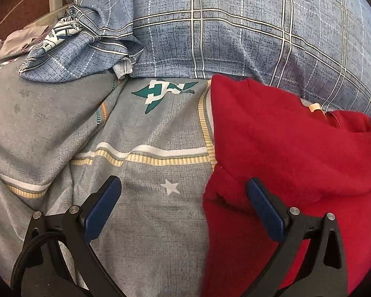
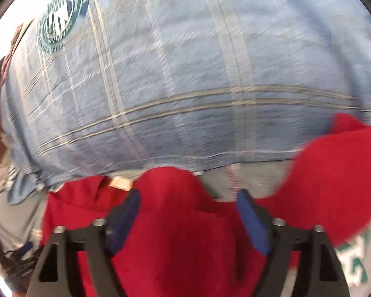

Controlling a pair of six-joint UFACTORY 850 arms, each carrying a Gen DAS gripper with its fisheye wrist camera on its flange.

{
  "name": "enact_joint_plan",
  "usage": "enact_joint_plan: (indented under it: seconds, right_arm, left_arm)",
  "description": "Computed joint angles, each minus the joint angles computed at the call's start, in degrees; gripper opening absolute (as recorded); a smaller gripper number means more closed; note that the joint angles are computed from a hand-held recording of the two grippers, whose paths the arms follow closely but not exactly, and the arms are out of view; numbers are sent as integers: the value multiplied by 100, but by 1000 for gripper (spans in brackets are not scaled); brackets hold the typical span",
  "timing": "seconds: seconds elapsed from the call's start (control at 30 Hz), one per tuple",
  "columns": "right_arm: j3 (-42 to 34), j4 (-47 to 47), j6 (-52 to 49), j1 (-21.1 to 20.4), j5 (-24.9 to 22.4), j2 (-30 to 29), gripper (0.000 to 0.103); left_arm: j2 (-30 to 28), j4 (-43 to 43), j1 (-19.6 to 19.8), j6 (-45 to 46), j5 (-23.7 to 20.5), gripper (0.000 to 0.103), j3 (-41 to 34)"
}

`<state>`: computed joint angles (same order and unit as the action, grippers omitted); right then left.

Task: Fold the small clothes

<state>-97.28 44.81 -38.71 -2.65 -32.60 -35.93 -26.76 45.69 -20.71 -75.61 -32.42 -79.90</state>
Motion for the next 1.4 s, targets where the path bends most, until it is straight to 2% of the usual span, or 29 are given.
enact_joint_plan:
  seconds: [0.03,0.07,0.1,0.13,0.23,0.3,0.47,0.57,0.6,0.67,0.73,0.77,0.8,0.83,0.9,0.93,0.97,1.03,1.2,1.33,1.4]
  right_arm:
    - [-202,-391,238,42,-155,-132,69]
    - [-318,-991,576,166,-70,-212,30]
    - [-274,-1590,778,264,244,-226,17]
    - [-301,-2190,1201,312,423,-273,16]
    - [-483,-3779,2829,397,498,-471,16]
    - [-428,-3962,3081,415,589,-481,16]
    - [340,-2789,2284,227,951,285,17]
    - [1249,-1648,853,98,1249,1045,17]
    - [1414,-1531,664,17,1287,1174,17]
    - [1642,-1852,978,14,1349,1232,17]
    - [1644,-2115,1219,-17,1005,1020,17]
    - [1675,-1887,1022,-40,1091,997,18]
    - [1807,-1419,620,-83,1226,1111,20]
    - [1806,-1166,426,-115,1122,1150,23]
    - [1874,-284,-284,-313,822,1304,35]
    - [1977,3,-499,-389,899,1415,45]
    - [2060,94,-512,-528,1052,1549,52]
    - [2166,209,-273,-774,1401,1697,56]
    - [1760,10,1343,-1502,999,1240,57]
    - [1490,-167,1701,-1596,740,881,57]
    - [1338,-63,1637,-1499,866,702,57]
  left_arm:
    - [-2,5,-4,6,-14,102,-5]
    - [-3,15,-7,12,-18,102,-7]
    - [-6,24,-8,16,-15,102,-10]
    - [-8,29,-8,27,-9,102,-11]
    - [-21,91,-19,43,-3,102,-16]
    - [-16,171,-27,37,-26,102,-6]
    - [23,189,-19,27,-13,102,30]
    - [50,339,-47,-123,-50,102,49]
    - [64,406,-62,-201,-64,102,58]
    - [114,623,-89,-432,-9,102,104]
    - [170,817,-111,-618,84,102,157]
    - [214,963,-124,-748,158,102,201]
    - [234,1044,-135,-820,201,102,216]
    - [262,1117,-142,-882,252,102,241]
    - [290,1132,-145,-908,301,102,256]
    - [294,1117,-144,-910,311,102,257]
    - [302,1100,-139,-919,329,102,262]
    - [294,1097,-137,-956,319,102,255]
    - [235,935,-119,-850,276,102,211]
    - [206,882,-123,-747,273,102,200]
    - [174,903,-143,-704,231,102,172]
